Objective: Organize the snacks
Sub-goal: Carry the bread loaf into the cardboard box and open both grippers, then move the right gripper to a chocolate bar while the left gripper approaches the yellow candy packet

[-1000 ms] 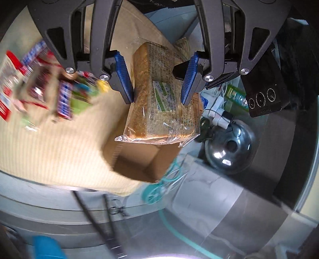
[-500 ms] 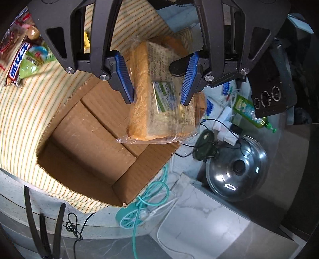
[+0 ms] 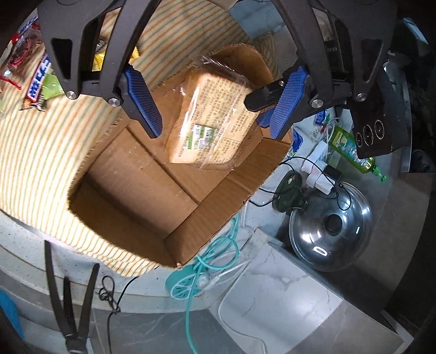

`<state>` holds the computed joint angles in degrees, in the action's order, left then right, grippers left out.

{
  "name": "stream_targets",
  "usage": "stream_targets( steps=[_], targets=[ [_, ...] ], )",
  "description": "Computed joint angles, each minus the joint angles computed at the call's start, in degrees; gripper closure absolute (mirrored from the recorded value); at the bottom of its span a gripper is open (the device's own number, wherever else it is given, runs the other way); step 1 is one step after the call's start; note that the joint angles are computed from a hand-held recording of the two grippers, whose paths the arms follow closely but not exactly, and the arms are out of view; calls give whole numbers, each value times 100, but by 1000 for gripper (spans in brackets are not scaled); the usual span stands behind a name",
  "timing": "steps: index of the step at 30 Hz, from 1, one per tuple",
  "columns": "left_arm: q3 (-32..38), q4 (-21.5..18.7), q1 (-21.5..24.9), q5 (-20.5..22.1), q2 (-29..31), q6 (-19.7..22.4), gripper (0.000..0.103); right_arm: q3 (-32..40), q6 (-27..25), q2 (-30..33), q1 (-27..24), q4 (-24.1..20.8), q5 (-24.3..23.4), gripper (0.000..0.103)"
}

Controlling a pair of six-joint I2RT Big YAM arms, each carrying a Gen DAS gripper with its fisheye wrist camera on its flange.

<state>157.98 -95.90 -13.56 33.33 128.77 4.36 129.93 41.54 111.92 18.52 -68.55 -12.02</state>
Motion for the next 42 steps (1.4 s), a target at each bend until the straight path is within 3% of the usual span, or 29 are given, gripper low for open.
stream_targets(
  steps=[8,17,25,33,37,42],
  targets=[
    [-1097,787,-6,-33,-747,-238,52,-1023,19,-888,-91,425,165,14],
    [-2302,1470,-192,174,-1526,-182,52,-2657,142,-2378,-306,483,820,14],
    [-3031,1526,-541,226,-1871,299,52,-4271,889,-3696,-405,431,1267,14],
    [-3467,1386,-869,6,-1965,858,52,-5180,1600,-4146,-482,454,1173,15],
    [-3570,1410,-924,-63,-1946,924,52,-5338,1810,-4125,-464,453,1107,33],
    [-3695,1491,-1010,-200,-1934,1098,55,-5452,2107,-4053,-529,506,970,40]
  ],
)
